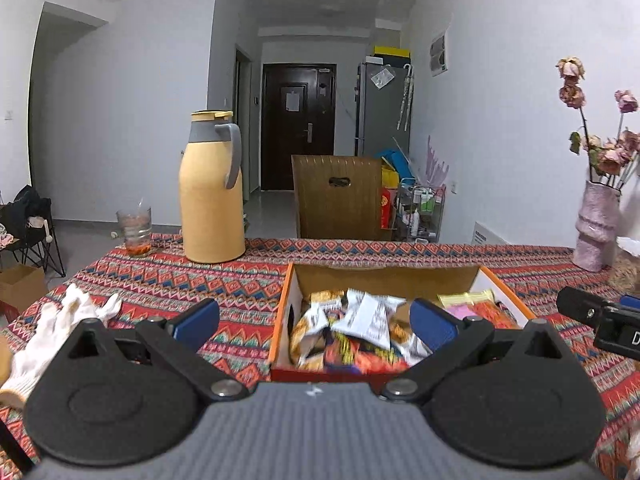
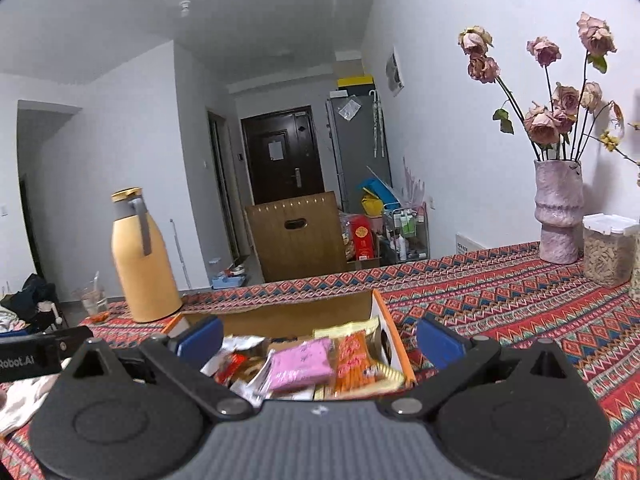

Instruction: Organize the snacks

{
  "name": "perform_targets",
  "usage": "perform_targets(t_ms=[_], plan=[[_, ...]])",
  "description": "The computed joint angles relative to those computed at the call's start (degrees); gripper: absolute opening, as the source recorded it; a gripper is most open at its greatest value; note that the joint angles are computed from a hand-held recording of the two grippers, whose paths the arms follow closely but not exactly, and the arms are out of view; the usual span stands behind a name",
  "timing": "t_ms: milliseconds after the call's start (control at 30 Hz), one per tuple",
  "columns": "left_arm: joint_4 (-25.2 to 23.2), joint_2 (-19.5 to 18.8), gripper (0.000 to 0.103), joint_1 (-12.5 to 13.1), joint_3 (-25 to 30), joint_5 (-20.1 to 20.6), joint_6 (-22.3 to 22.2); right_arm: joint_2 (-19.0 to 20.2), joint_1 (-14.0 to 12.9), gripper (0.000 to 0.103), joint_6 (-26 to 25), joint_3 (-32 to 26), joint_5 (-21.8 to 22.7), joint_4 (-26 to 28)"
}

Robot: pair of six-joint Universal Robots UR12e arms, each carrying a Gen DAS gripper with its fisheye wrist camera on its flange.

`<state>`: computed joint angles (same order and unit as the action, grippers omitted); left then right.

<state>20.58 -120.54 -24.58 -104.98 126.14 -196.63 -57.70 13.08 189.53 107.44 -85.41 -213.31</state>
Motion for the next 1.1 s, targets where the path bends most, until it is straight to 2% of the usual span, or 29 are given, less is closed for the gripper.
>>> perform_targets(t_ms=[267, 500, 833, 1100], plan=[[-1.1, 3.3, 0.103, -1.6, -5.4, -0.1, -2.3, -3.1, -0.1, 0.103, -1.1, 6.6, 2.1, -1.0], [-2.7, 4.6, 0.103, -2.6, -8.0, -0.7, -3.8, -4.7, -0.2, 0.103, -1.5, 10.0, 2.8, 0.6], [-5.8, 5.5, 0.103, -2.7, -10.5, -3.7, -6.6, -5.6, -0.3, 0.103, -1.3, 12.1, 2.7, 3.2], [-7.4, 5.8, 0.103, -2.6, -11.1, -4.4, -7.7, -5.9, -0.2, 0.103, -1.7, 12.5, 2.2, 5.8]])
